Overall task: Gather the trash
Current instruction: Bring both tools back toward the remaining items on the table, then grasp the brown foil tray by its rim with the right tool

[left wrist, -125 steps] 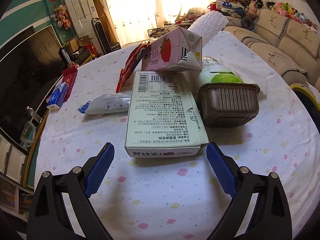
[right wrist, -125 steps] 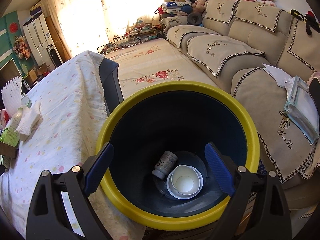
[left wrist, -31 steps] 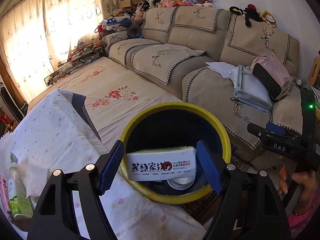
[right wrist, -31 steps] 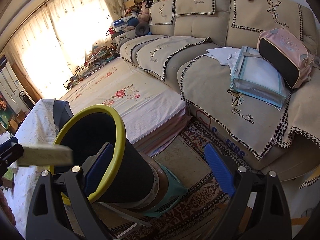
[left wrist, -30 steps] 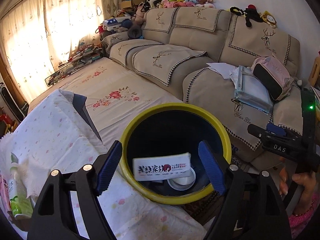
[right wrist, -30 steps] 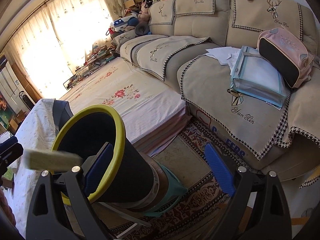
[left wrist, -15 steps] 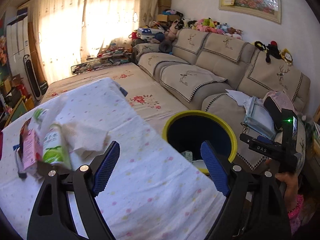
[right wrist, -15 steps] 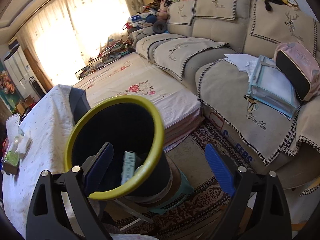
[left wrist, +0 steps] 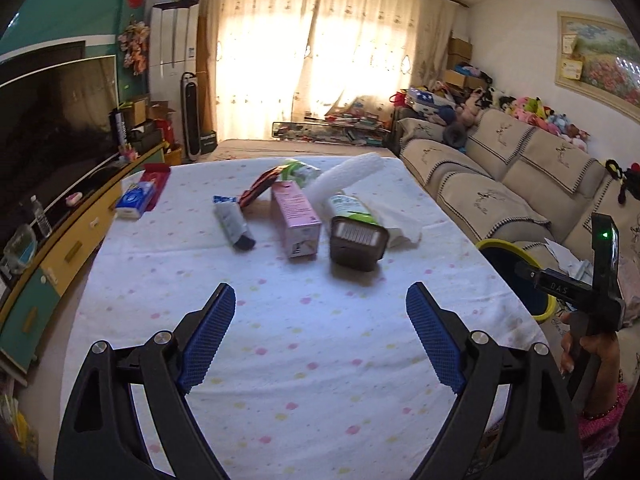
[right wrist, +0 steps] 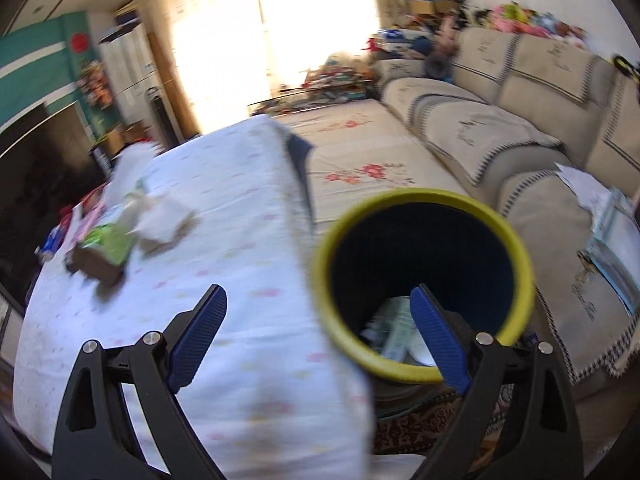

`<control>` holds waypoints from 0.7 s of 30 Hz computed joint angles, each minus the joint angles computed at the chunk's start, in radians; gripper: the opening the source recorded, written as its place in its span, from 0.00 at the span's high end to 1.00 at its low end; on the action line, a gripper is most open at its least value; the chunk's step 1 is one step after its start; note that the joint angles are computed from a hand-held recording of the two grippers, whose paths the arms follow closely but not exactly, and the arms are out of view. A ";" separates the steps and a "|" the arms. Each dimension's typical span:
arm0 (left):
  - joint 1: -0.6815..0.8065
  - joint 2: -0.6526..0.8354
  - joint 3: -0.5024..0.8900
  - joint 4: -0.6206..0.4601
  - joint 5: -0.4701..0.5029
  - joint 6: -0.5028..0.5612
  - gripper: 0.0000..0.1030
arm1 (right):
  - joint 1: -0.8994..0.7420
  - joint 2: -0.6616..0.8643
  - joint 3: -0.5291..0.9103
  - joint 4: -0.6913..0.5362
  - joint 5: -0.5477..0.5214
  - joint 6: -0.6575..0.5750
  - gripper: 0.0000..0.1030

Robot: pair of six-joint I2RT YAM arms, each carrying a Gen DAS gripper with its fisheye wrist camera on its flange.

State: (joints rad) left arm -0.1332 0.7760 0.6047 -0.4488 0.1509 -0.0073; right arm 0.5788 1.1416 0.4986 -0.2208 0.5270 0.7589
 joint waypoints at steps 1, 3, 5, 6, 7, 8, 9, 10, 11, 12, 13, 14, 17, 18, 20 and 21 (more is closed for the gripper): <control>0.071 -0.007 -0.005 -0.008 0.051 0.026 0.16 | 0.034 0.046 0.033 0.012 0.003 -0.003 0.14; 0.196 -0.025 -0.027 -0.022 0.143 0.072 0.16 | 0.093 0.138 0.106 0.037 -0.008 -0.015 0.15; 0.292 -0.024 -0.044 -0.026 0.212 0.109 0.16 | 0.149 0.232 0.194 0.057 -0.013 -0.031 0.14; 0.332 -0.027 -0.056 -0.028 0.242 0.122 0.16 | 0.167 0.270 0.230 0.064 -0.013 -0.040 0.14; 0.370 -0.021 -0.061 -0.030 0.273 0.138 0.16 | 0.186 0.316 0.276 0.070 -0.016 -0.050 0.14; 0.411 -0.010 -0.066 -0.031 0.307 0.155 0.16 | 0.201 0.361 0.321 0.077 -0.025 -0.055 0.14; 0.445 -0.003 -0.070 -0.032 0.333 0.173 0.16 | 0.215 0.402 0.363 0.083 -0.034 -0.057 0.14; 0.470 0.005 -0.071 -0.032 0.351 0.185 0.16 | 0.231 0.448 0.408 0.090 -0.036 -0.059 0.14; 0.498 0.015 -0.072 -0.031 0.370 0.199 0.16 | 0.249 0.497 0.458 0.085 -0.026 -0.055 0.14; 0.523 0.019 -0.073 -0.034 0.387 0.212 0.16 | 0.262 0.544 0.508 0.074 -0.017 -0.052 0.15; 0.541 0.019 -0.071 -0.039 0.398 0.219 0.16 | 0.271 0.590 0.561 0.062 -0.007 -0.048 0.14; 0.568 0.030 -0.071 -0.037 0.416 0.234 0.16 | 0.277 0.628 0.603 0.051 0.005 -0.037 0.15; 0.614 0.055 -0.066 -0.039 0.448 0.254 0.16 | 0.269 0.713 0.700 0.023 -0.016 0.001 0.14; 0.640 0.068 -0.064 -0.040 0.467 0.269 0.16 | 0.264 0.732 0.720 0.019 -0.018 0.018 0.14; 0.664 0.088 -0.059 -0.040 0.485 0.279 0.16 | 0.256 0.770 0.767 0.000 -0.001 0.051 0.14; 0.678 0.101 -0.058 -0.037 0.496 0.287 0.16 | 0.251 0.783 0.784 -0.008 0.005 0.067 0.15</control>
